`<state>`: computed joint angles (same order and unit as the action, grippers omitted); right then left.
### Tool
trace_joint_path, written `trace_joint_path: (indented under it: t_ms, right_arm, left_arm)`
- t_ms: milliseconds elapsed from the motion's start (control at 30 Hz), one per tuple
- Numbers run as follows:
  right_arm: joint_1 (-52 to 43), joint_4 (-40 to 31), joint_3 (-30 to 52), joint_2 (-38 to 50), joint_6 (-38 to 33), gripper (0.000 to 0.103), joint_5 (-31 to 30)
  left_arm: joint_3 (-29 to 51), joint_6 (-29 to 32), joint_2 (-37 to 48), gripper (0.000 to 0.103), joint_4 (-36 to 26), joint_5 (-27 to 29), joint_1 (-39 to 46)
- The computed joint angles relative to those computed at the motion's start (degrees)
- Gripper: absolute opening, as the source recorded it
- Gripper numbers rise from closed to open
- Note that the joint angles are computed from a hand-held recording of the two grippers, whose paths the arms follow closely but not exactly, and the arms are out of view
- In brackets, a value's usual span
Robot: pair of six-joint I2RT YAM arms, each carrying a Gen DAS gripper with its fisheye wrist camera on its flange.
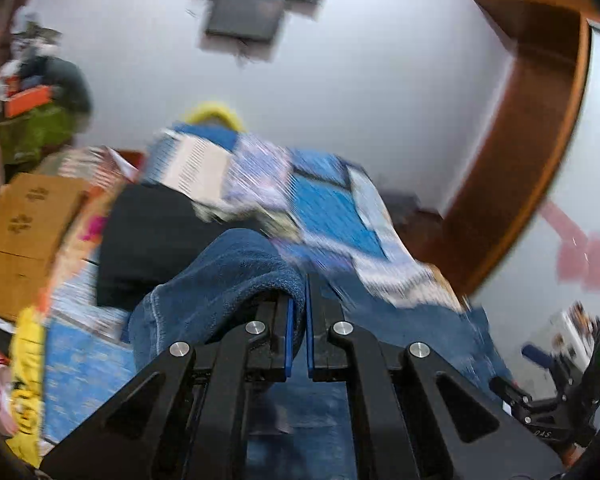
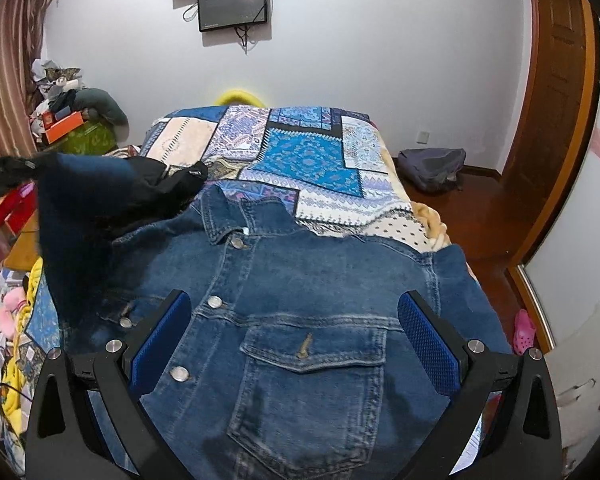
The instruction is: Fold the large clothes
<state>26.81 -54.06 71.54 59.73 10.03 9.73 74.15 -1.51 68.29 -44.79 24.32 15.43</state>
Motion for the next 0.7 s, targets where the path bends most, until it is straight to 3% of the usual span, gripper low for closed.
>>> trace_joint_path:
  t_ms: [267, 500, 700]
  right_arm:
    - [-5.8, -1.1, -4.1, -3.4, -2.1, 0.103, -4.2]
    - [-7.4, -2.0, -5.2, -3.5, -3.6, 0.103, -4.4]
    - [-5.0, -2.6, -4.2, -2.7, -4.9, 0.103, -3.1]
  left_arm:
    - [-7.3, -3.7, 5.3, 0.003, 1.9, -12.8, -24.4]
    - [-10.3, -2.8, 8.6, 0.006, -0.4, -17.1, -32.6]
    - [-11.3, -1.4, 7.2, 0.034, -5.2, -15.9, -30.6]
